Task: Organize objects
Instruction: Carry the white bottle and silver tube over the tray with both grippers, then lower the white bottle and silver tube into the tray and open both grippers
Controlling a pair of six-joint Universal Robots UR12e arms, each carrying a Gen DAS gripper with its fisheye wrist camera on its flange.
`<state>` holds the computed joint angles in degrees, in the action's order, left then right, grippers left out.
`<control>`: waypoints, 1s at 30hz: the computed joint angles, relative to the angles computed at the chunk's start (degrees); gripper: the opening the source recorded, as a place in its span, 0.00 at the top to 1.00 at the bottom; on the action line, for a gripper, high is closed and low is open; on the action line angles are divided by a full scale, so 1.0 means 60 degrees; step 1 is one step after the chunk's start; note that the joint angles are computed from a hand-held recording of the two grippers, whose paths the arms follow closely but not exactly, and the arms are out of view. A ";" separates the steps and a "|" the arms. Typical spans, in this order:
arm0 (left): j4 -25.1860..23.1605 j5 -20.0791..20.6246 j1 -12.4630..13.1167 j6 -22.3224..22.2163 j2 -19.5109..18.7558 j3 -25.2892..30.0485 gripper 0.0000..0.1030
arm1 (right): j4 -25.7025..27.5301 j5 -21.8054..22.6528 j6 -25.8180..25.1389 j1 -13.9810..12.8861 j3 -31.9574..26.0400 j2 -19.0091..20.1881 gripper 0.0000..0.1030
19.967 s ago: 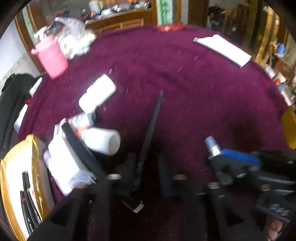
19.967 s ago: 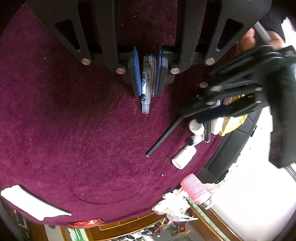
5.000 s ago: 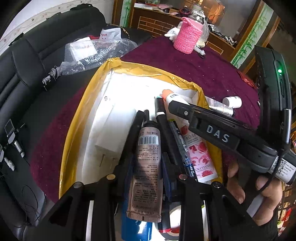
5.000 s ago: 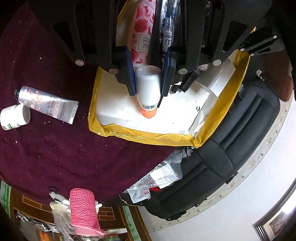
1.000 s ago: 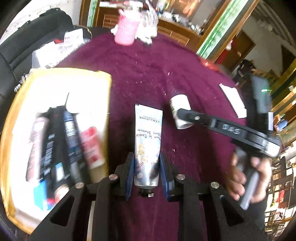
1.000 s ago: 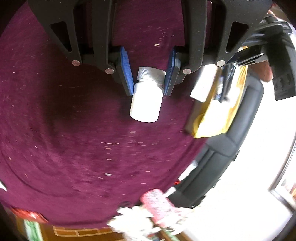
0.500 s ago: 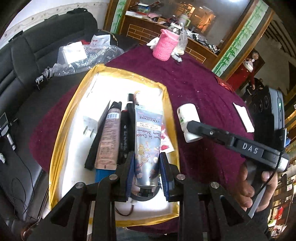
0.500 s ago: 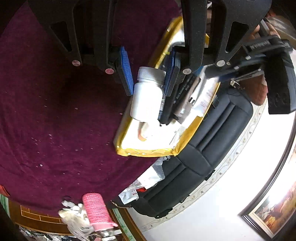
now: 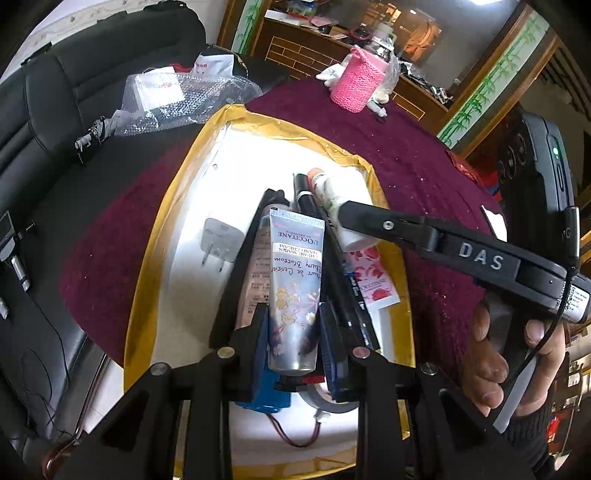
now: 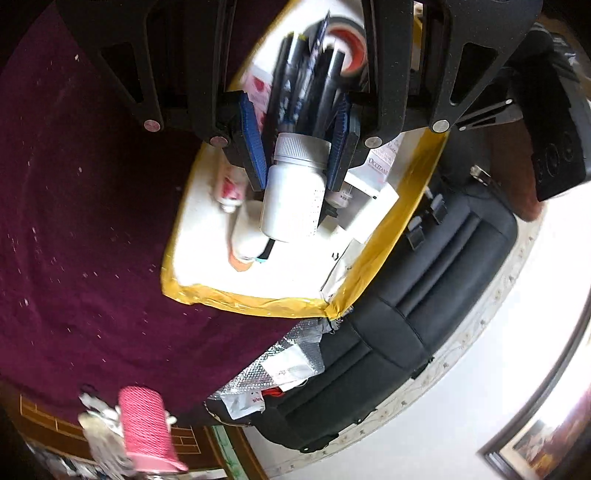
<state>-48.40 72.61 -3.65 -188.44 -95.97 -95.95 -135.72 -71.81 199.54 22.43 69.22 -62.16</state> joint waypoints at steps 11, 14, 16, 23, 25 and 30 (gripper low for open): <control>0.0215 0.0266 -0.0044 -0.0315 0.0070 -0.0142 0.73 | 0.0015 0.0213 -0.0001 0.0115 -0.0206 0.0199 0.65; 0.0381 0.0219 -0.0045 -0.0307 0.0122 -0.0233 0.57 | -0.0335 0.0423 -0.0004 0.0106 0.0034 0.0059 0.49; 0.0675 0.0385 -0.0096 -0.0289 0.0171 -0.0324 0.41 | -0.0486 0.0388 0.0006 0.0118 0.0162 -0.0030 0.48; 0.1413 0.2204 -0.0550 0.0169 0.0270 -0.0445 0.28 | -0.0718 0.0649 0.0150 0.0052 0.0405 -0.0232 0.48; 0.1585 0.2778 -0.0682 0.0250 0.0313 -0.0502 0.27 | -0.0909 0.0776 0.0335 -0.0003 0.0622 -0.0347 0.48; 0.1569 0.3971 -0.1011 0.0520 0.0341 -0.0499 0.27 | -0.1049 0.0514 0.0582 -0.0017 0.1270 -0.0780 0.48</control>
<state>-38.98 96.44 -9.71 -185.32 -93.92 -98.95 -142.02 -68.72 203.03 22.33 76.84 -66.84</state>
